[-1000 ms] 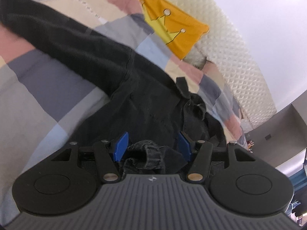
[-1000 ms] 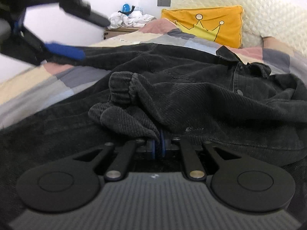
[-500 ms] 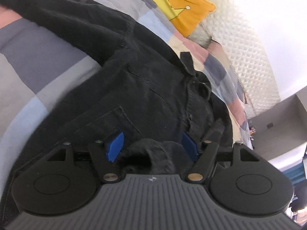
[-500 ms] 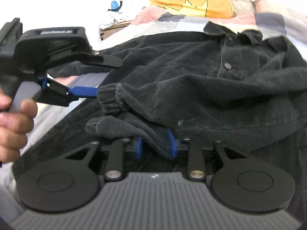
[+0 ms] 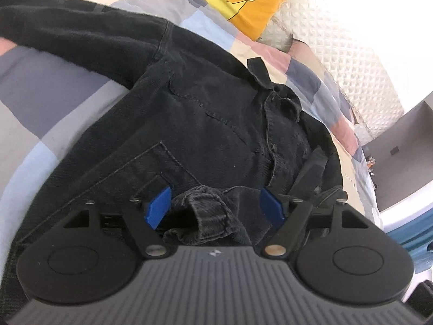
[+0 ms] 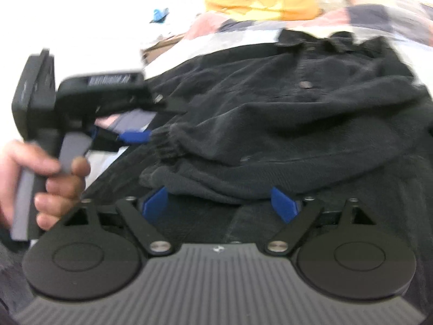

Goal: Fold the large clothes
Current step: 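Grasp the folded cuff with the left gripper and adjust it on the jacket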

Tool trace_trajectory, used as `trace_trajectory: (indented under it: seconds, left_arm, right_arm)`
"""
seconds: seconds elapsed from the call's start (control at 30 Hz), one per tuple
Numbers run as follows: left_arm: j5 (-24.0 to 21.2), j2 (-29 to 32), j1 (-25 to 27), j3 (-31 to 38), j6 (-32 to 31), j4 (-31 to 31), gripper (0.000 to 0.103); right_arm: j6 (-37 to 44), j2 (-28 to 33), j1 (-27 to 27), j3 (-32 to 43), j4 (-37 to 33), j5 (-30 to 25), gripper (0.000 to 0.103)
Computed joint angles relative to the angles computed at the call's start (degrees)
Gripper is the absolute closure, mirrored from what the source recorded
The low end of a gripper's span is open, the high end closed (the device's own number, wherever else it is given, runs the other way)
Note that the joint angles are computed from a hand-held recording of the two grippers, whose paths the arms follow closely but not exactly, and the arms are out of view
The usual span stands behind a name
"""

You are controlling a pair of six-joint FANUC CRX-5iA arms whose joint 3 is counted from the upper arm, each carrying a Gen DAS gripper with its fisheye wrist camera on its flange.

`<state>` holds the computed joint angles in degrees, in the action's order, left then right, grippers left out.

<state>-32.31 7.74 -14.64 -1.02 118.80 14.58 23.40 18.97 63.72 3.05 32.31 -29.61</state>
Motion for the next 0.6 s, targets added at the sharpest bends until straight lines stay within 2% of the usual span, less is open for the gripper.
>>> trace_trajectory:
  seconds: [0.2, 0.3, 0.4, 0.47, 0.5, 0.57, 0.6]
  left_arm:
    - [-4.3, 2.0, -2.2, 5.8, 5.8, -11.2, 0.025]
    - [-7.6, 3.3, -3.1, 8.5, 8.9, -15.9, 0.025]
    - [-5.7, 3.1, -2.5, 6.8, 7.1, -13.4, 0.026]
    - [-6.4, 3.6, -3.0, 7.8, 7.3, -14.6, 0.039]
    - [-7.6, 4.0, -3.5, 9.0, 8.2, -16.7, 0.042]
    - [-7.0, 3.7, -4.3, 9.3, 8.0, -18.4, 0.063]
    - [-6.6, 3.4, -4.7, 9.2, 8.4, -18.9, 0.066]
  right_arm:
    - [-32.4, -2.1, -4.6, -8.1, 21.2, 1.7, 0.018]
    - [-39.3, -2.3, -6.0, -9.4, 24.9, -0.1, 0.018]
    - [-44.8, -2.9, -7.4, -10.9, 26.5, 1.1, 0.024]
    - [-49.8, -3.8, -9.0, -13.1, 29.2, 5.2, 0.031]
    - [-52.3, -4.3, -9.8, -14.2, 31.2, 7.3, 0.031]
    - [-57.3, -4.6, -11.4, -15.7, 36.5, 10.6, 0.032]
    - [-57.6, -4.5, -11.7, -15.5, 37.3, 11.1, 0.032]
